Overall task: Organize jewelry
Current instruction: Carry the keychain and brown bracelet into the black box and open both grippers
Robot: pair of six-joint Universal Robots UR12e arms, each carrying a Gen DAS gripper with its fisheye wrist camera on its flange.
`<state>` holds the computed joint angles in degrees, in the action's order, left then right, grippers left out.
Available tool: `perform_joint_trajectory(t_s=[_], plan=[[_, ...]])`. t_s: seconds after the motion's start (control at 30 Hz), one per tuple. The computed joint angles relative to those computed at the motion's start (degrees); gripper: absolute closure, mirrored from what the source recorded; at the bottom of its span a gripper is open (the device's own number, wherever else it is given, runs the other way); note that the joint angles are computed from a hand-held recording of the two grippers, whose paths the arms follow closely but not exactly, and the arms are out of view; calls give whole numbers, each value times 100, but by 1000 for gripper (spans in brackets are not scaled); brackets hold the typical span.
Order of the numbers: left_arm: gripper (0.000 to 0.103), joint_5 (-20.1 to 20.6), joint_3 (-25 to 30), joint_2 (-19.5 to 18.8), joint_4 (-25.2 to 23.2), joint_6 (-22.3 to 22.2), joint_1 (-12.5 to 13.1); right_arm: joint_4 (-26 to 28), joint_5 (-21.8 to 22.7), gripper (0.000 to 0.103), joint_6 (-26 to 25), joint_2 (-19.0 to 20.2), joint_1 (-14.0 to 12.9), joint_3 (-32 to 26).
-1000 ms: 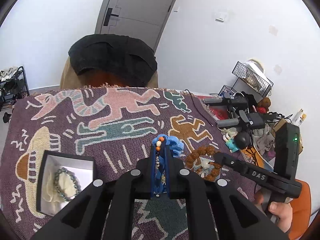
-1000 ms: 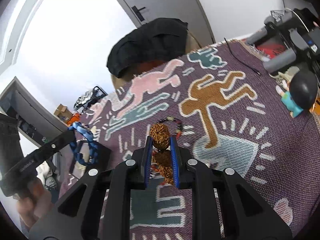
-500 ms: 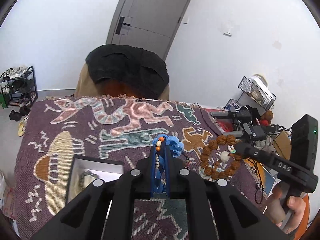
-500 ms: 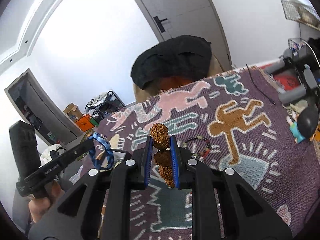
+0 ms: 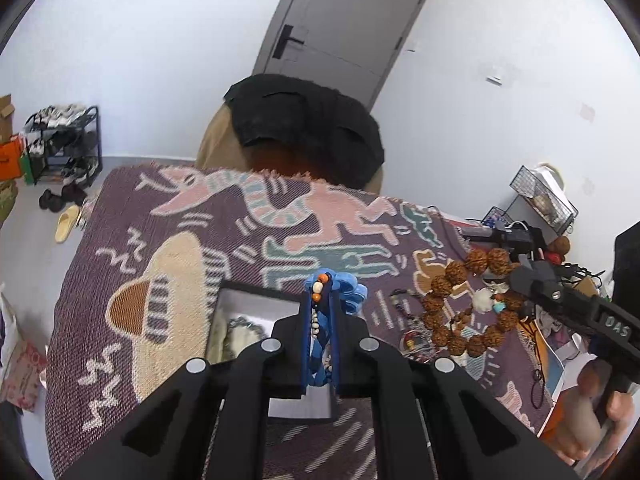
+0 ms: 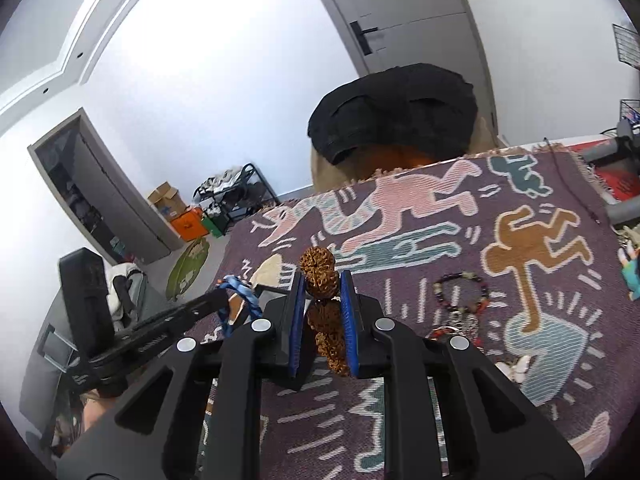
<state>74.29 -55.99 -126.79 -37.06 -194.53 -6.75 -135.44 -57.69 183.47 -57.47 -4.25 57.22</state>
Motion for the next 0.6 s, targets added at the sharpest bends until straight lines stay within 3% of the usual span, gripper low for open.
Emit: perform_joint_trajectory(t_s=[0.23, 0.3, 0.33, 0.37, 0.6], plan=[[93, -168, -42, -105, -292, -21, 45, 151, 26, 85, -85, 104, 140, -122], [69, -34, -54, -106, -313, -54, 42, 195, 34, 85, -128, 125, 176, -151], [45, 30, -143, -73, -140, -157, 53, 225, 39, 85, -154, 140, 195, -175], [34, 98, -248, -32, 82, -271, 67, 252, 41, 85, -194, 155, 220, -200], [33, 288, -615, 209, 417, -334, 176, 447, -30, 85, -316, 292, 361, -405]])
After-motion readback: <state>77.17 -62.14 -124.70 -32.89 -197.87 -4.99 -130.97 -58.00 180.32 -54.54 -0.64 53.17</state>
